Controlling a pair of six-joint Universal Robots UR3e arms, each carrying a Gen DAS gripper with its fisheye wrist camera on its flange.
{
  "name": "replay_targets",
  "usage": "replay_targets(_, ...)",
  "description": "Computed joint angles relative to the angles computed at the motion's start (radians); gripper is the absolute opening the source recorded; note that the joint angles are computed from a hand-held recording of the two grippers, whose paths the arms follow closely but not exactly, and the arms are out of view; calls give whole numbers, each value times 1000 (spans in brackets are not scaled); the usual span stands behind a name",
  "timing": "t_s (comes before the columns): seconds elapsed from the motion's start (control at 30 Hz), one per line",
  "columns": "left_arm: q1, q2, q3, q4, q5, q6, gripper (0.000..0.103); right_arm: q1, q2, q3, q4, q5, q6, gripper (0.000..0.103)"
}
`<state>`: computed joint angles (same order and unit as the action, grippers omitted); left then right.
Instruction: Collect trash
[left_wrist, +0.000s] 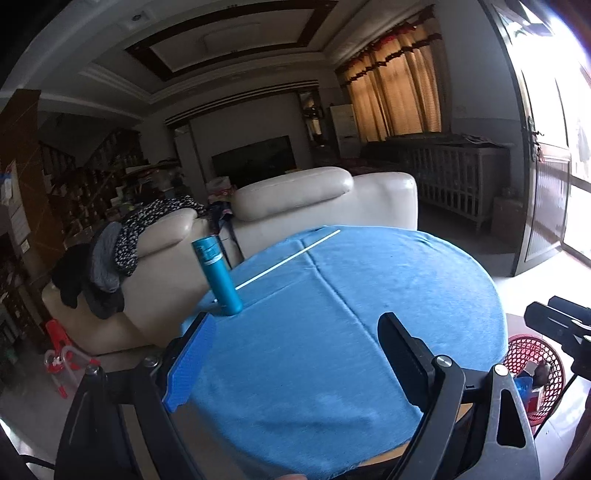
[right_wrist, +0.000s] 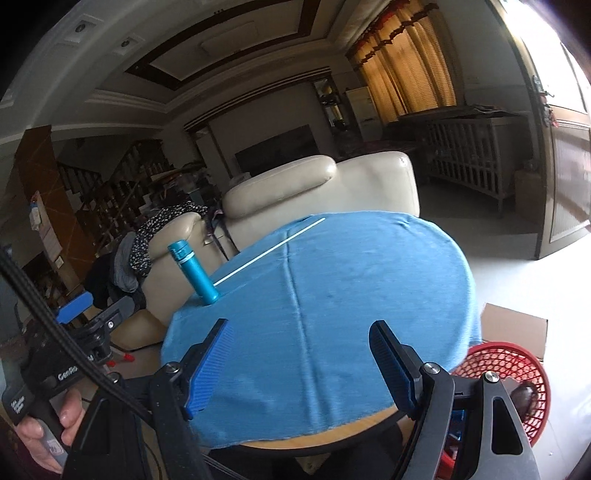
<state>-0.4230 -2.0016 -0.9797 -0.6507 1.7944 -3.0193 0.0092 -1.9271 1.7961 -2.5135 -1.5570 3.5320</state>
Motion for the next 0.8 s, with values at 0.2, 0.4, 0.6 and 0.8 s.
replay_targets(0.2,35,97,-147,72,3,5,90,132,107,-98,-16,-106,11,79)
replay_targets(0.4,60,146,-222,110,3,2,90,227,184,-177,-18,-204,6,79)
replay_targets(0.6,68,172,-266,129,5,8,90,264,222,-204,-25,-229,12,79)
replay_targets(0.8,68,171,-272,135,6,5,90,270,228,-198,-34,-230,13,79)
